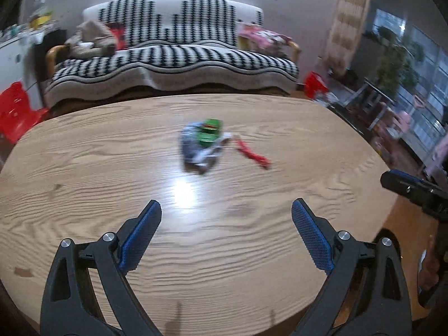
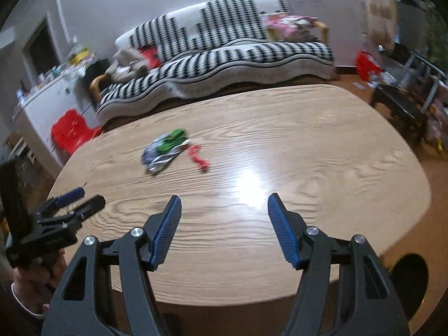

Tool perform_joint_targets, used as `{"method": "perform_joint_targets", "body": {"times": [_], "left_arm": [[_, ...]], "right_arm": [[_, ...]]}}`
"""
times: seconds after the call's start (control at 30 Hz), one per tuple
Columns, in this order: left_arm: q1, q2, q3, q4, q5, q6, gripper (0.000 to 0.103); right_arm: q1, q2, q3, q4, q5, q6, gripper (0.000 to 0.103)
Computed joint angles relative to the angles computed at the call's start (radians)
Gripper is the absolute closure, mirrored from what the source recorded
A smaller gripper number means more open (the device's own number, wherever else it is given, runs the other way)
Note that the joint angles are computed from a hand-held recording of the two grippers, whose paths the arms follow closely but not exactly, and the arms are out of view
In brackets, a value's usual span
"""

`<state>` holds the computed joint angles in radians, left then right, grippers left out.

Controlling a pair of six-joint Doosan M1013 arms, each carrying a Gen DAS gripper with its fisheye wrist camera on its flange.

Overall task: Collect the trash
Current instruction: 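Move both open tools back over the table, then grasp the foil under the green toy car with the left tool while the right tool grasps the red ribbon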

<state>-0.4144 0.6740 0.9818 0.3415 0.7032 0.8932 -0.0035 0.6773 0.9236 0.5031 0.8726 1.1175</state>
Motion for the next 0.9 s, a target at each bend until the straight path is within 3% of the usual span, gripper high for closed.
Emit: {"method": "perform_joint_targets", "body": {"times": [0.3, 0.47, 0.63, 0.73, 0.9], "left_arm": [[0.043, -0.007, 0.03, 0.018, 0.025, -0.01, 0.012], [0.058, 0.065, -0.074, 0.029, 0.098, 0.014, 0.012], [0.095, 0.165, -0.225, -0.116, 0.143, 0.121, 0.012], [0.101, 0.241, -0.348, -0.142, 0.206, 0.186, 0.012], [0.107, 0.322, -0.486, -0.172, 0.238, 0.214, 0.012]], "right_arm": [[0.061, 0.051, -0.053, -0.053, 0.028, -0.023, 0.04], [0.08, 0.136, -0.162, -0.139, 0.071, 0.034, 0.042], [0.082, 0.227, -0.297, -0.177, 0.142, 0.077, 0.042], [0.086, 0.294, -0.408, -0.197, 0.197, 0.076, 0.042], [0.095, 0.443, -0.679, -0.228, 0.331, 0.076, 0.047]]}}
